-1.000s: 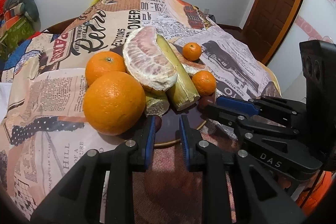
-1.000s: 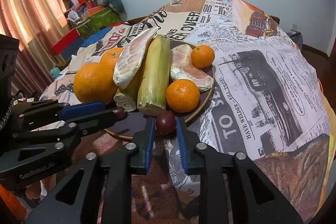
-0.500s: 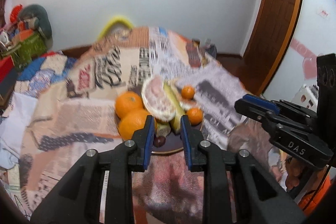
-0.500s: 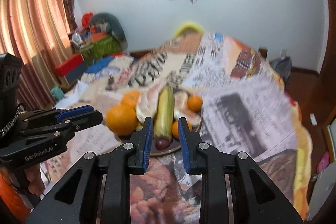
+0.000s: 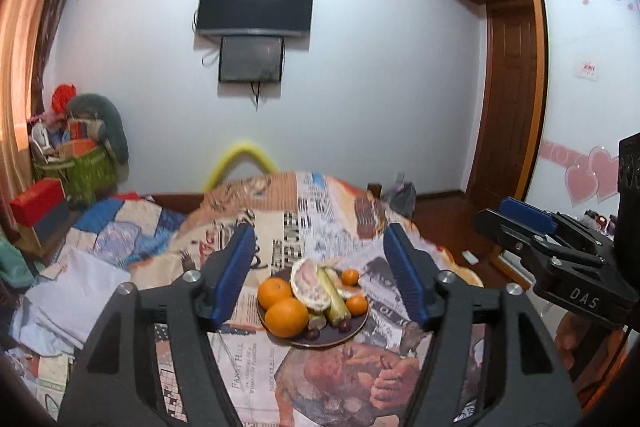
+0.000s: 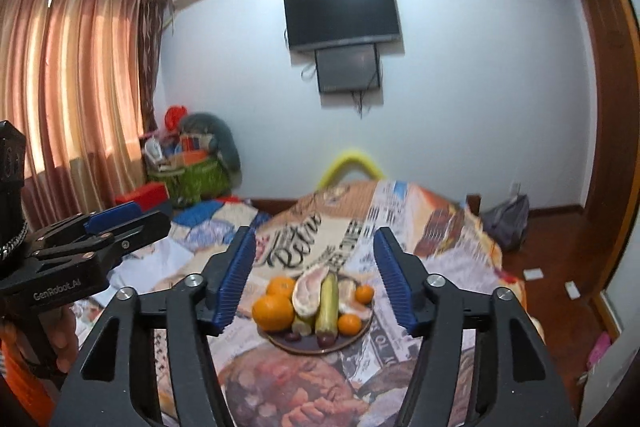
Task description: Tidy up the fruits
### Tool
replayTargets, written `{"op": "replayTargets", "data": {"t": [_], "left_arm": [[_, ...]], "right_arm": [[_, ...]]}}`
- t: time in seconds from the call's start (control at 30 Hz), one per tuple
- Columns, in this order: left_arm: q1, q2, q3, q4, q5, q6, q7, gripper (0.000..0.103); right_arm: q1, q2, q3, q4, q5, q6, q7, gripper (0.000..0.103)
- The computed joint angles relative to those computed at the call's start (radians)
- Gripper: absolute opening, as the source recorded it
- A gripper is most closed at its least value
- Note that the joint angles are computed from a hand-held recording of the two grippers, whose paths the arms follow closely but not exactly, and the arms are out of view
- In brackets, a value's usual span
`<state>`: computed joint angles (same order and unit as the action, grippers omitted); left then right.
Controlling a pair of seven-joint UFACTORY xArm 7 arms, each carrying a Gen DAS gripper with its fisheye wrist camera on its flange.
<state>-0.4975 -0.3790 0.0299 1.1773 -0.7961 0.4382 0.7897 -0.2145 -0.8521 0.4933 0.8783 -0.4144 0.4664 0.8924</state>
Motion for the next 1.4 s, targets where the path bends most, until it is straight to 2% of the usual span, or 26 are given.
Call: {"op": "replayTargets", "data": {"t": [0.07,0.13,0.27,0.37,0.43,0.87,1.4], "left_arm": [[-0.001,-0.028,0.004,-0.012,-0.007,-0.007,0.005,0.074],[-0.004,-0.051,0.004,-0.028,-0.005,-0.033,0.006,0.091],[-0.031,-0.08,0.022,-0.049,-0.002,-0.054,0.013,0.095],[-0.042,-0.097,0.024,-0.067,0.013,-0.072,0.005,0.099],[-0.051,-0.105,0.028,-0.079,0.024,-0.089,0.002,0.102],[-0.101,-0.127,0.063,-0.106,0.074,-0.102,-0.026,0.103],[-0.099,-0.109,0.064,-0.093,0.082,-0.096,-0.049,0.103]], "right_arm": [[-0.022,-0.021,0.018,0.004,-0.01,-0.003,0.021,0.073],[-0.041,-0.036,0.033,0.006,-0.019,-0.006,0.035,0.08],[-0.067,-0.049,0.054,0.007,-0.024,-0.006,0.053,0.087],[-0.075,-0.064,0.063,0.0,-0.021,-0.003,0.071,0.103],[-0.082,-0.078,0.069,-0.007,-0.021,0.0,0.082,0.103],[-0.067,-0.115,0.072,-0.022,-0.007,0.035,0.084,0.103],[-0.076,-0.119,0.074,-0.006,-0.01,0.063,0.086,0.103]]}}
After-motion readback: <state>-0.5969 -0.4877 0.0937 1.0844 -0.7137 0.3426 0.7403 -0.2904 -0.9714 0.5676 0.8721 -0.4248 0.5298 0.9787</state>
